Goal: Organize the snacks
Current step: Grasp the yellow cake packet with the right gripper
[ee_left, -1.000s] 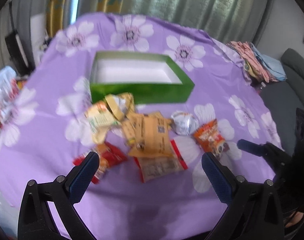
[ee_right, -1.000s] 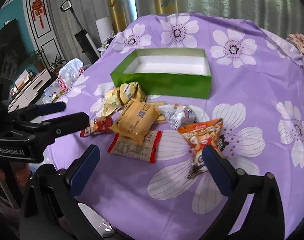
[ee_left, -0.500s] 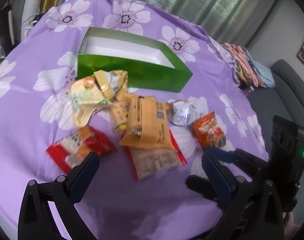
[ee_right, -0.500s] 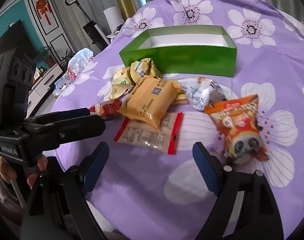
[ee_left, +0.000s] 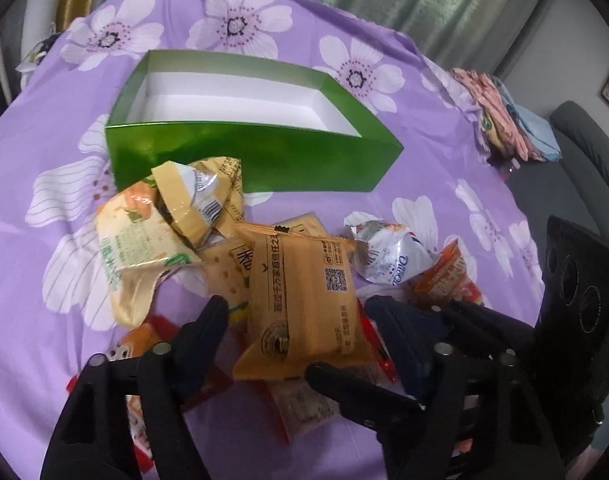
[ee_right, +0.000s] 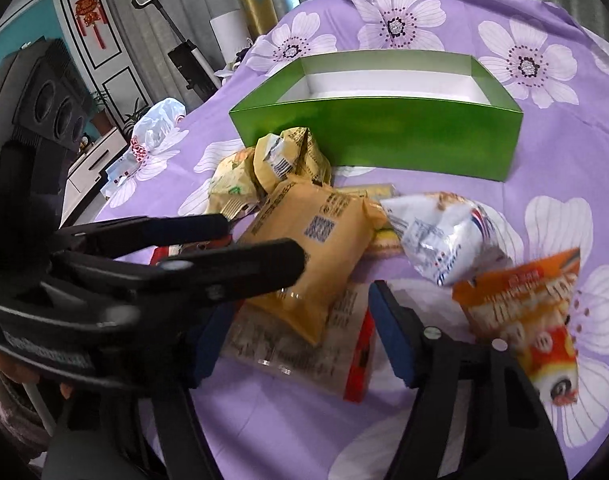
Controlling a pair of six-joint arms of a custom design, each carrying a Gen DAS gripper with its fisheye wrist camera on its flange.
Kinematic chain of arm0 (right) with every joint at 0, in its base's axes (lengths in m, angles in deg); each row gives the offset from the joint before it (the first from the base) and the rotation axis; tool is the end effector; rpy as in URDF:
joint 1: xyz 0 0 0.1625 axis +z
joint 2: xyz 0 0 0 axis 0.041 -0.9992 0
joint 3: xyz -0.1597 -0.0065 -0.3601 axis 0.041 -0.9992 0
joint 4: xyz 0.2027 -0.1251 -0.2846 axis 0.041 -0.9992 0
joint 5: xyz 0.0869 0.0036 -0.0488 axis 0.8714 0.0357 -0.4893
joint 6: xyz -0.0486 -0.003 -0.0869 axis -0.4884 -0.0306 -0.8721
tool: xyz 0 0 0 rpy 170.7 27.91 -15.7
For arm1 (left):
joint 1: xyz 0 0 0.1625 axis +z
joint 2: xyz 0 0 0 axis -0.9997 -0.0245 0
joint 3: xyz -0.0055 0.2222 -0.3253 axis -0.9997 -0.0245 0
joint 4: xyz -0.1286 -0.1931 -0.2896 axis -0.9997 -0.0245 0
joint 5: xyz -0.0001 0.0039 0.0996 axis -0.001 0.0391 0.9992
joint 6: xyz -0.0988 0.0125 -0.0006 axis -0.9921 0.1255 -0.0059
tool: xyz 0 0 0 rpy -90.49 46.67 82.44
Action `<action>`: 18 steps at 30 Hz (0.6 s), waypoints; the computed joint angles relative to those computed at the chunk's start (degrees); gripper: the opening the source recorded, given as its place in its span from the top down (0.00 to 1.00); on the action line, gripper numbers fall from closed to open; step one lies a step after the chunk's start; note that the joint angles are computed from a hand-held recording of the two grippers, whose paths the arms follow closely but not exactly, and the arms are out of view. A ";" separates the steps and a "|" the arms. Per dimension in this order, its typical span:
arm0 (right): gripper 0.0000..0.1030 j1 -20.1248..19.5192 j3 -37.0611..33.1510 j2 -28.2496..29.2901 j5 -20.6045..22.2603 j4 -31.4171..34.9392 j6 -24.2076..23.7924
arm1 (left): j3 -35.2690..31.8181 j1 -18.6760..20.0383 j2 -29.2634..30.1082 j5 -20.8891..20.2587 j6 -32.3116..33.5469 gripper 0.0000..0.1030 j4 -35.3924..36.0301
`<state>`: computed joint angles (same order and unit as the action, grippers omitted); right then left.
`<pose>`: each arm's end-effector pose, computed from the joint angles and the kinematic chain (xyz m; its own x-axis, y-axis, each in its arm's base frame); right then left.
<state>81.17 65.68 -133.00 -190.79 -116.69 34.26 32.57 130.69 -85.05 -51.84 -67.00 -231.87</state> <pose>0.0589 -0.4876 0.2063 -0.7988 -0.3645 0.4786 -0.5440 0.7774 -0.3157 -0.3028 -0.5194 -0.0349 -0.8877 0.2808 -0.3649 0.4170 0.8263 -0.3785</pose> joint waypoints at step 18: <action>0.61 0.39 -1.90 0.84 0.30 3.34 -0.27 | -0.71 -0.61 0.47 0.98 0.90 0.42 0.85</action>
